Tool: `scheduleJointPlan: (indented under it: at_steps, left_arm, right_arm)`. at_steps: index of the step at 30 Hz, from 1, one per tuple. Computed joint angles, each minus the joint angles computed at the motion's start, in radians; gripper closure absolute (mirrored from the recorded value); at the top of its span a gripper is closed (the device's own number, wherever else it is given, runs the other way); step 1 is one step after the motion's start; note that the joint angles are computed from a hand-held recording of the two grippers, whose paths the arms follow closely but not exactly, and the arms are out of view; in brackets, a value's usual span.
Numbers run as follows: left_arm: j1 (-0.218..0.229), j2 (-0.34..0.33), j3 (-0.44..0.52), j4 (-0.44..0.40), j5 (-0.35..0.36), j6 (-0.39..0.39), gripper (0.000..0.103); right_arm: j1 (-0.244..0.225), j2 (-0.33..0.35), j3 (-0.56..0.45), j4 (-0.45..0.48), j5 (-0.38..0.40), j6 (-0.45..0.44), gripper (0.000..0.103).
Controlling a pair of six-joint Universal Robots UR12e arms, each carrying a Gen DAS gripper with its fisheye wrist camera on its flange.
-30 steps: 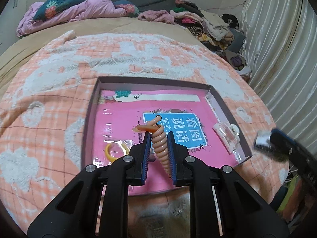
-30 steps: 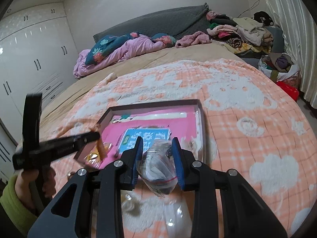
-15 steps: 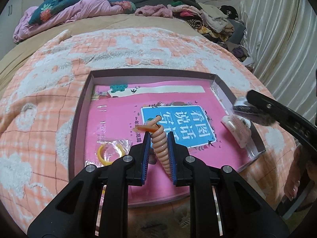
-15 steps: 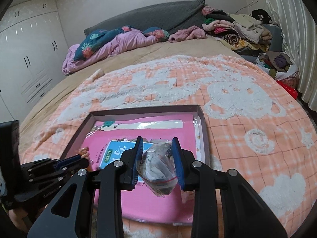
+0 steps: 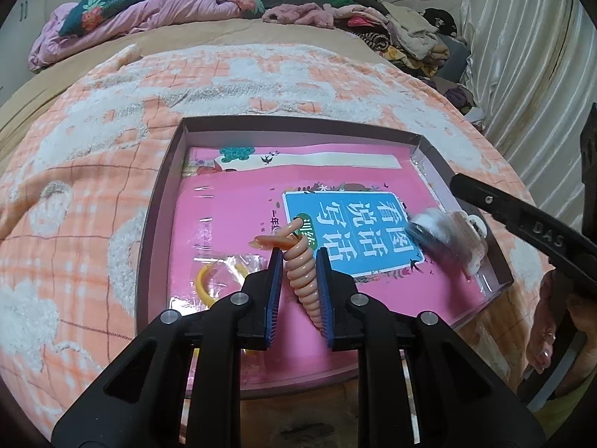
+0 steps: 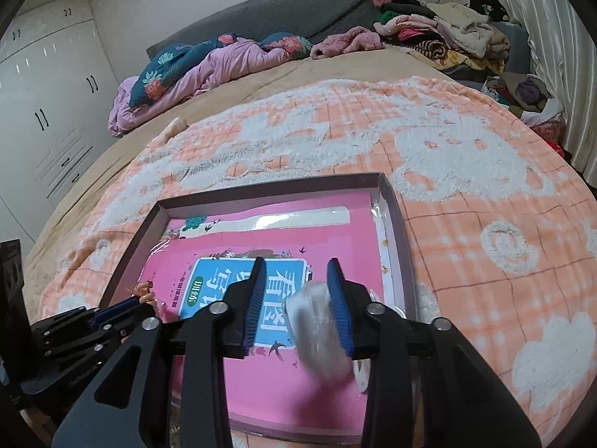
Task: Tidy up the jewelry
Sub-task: 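Lower hair tie into pink box with left tool while right tool releases clear bag there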
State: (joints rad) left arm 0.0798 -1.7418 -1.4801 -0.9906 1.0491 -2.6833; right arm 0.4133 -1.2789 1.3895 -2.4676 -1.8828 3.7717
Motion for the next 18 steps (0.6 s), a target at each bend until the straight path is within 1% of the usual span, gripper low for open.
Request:
scheduleJointPlan:
  at_steps: [6, 10, 12, 15, 16, 18]
  left_arm:
    - [-0.001, -0.001, 0.002, -0.002, 0.006, -0.001, 0.092]
    - [-0.001, -0.001, 0.002, -0.004, 0.008, 0.001, 0.090]
    - [-0.002, 0.000, 0.001, 0.000, 0.010, -0.003, 0.082]
    - [0.000, 0.005, -0.003, 0.004, 0.009, -0.008, 0.076]
    - [0.002, 0.006, -0.003, 0.005, 0.006, -0.011, 0.074]
    - [0.006, 0.013, -0.007, 0.014, 0.004, -0.019, 0.063]
  right_arm:
    - [0.016, -0.032, 0.035, -0.037, -0.047, -0.002, 0.043]
    - [0.025, -0.057, 0.063, -0.044, -0.071, 0.011, 0.038]
    - [0.029, -0.067, 0.074, -0.046, -0.082, 0.018, 0.035]
    - [0.038, -0.081, 0.089, -0.051, -0.103, 0.027, 0.028]
    - [0.039, -0.086, 0.093, -0.054, -0.108, 0.028, 0.028]
    - [0.044, -0.094, 0.100, -0.061, -0.117, 0.029, 0.025]
